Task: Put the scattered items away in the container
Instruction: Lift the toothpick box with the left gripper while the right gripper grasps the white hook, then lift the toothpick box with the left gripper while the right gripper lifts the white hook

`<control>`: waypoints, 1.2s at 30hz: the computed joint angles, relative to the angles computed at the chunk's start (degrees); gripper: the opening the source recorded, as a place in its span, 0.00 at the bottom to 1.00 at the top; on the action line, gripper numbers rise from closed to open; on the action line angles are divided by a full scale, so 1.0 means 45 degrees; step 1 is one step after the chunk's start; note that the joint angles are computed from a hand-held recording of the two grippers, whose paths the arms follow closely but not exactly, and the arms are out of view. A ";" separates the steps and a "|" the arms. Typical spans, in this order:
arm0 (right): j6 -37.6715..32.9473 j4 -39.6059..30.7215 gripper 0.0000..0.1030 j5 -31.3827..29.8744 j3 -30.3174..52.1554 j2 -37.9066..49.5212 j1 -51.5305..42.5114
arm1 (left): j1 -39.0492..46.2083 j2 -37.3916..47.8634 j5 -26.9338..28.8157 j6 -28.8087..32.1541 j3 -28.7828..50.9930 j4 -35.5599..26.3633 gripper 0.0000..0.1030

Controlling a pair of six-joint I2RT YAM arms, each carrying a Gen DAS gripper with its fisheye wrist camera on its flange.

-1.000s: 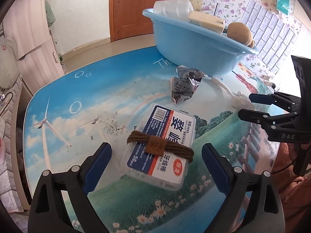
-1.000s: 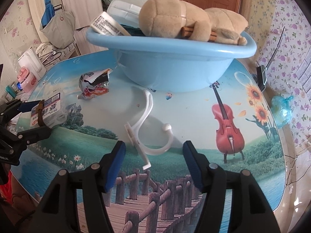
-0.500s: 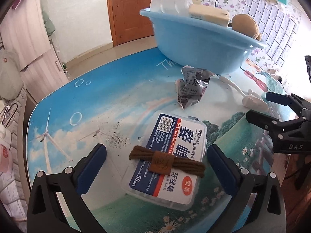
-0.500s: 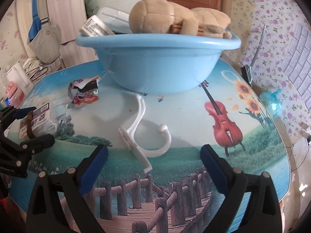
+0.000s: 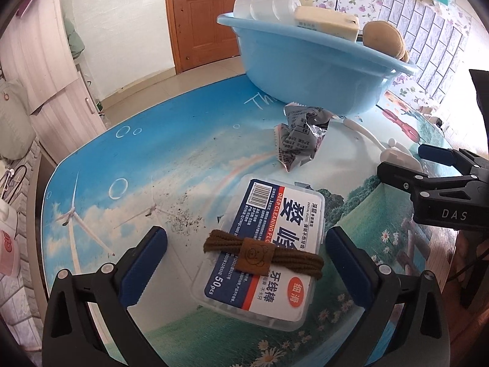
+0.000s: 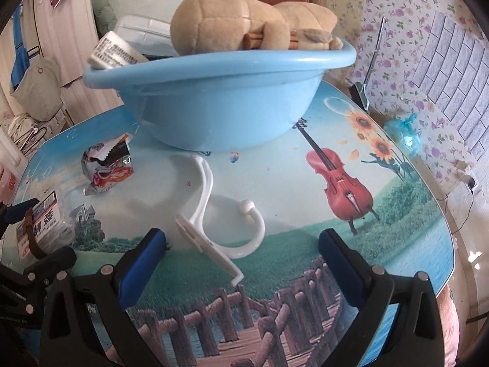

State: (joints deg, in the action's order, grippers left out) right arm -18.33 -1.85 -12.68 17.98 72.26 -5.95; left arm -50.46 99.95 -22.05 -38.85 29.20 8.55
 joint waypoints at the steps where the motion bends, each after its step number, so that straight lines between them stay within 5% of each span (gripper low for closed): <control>1: 0.0046 -0.0018 0.99 0.0044 -0.0003 -0.0029 0.0047 | 0.0015 0.0014 0.0006 0.0016 0.0013 0.0005 1.00; 12: -0.0818 -0.0485 0.92 -0.0565 -0.0152 -0.0559 -0.0248 | 0.0030 0.0051 0.0013 0.0027 0.0004 0.0056 1.00; 18: -0.1760 -0.0725 0.74 -0.1431 -0.0384 -0.1068 -0.0561 | 0.0001 0.0060 -0.0042 -0.0052 0.0029 0.0000 1.00; 23: -0.2779 -0.1413 0.38 -0.2204 -0.0471 -0.1662 -0.0604 | 0.0035 0.0017 -0.0053 -0.0101 -0.0082 0.0083 1.00; 30: -0.4230 -0.1920 0.32 -0.3273 -0.0684 -0.2032 -0.1031 | -0.0168 -0.0085 -0.0391 -0.0680 -0.0083 -0.0287 0.99; 32: -0.4672 -0.2187 0.32 -0.3675 -0.0678 -0.2053 -0.1259 | -0.0317 -0.0196 -0.0553 -0.0901 -0.0161 -0.0287 0.92; 34: -0.5107 -0.2534 0.31 -0.4016 -0.0722 -0.2250 -0.1515 | -0.0574 -0.0414 -0.0951 -0.1260 -0.0244 -0.0404 0.68; 36: -0.5458 -0.3160 0.28 -0.4453 -0.0555 -0.2245 -0.1809 | -0.0655 -0.0406 -0.1207 -0.1664 -0.0163 -0.0581 0.56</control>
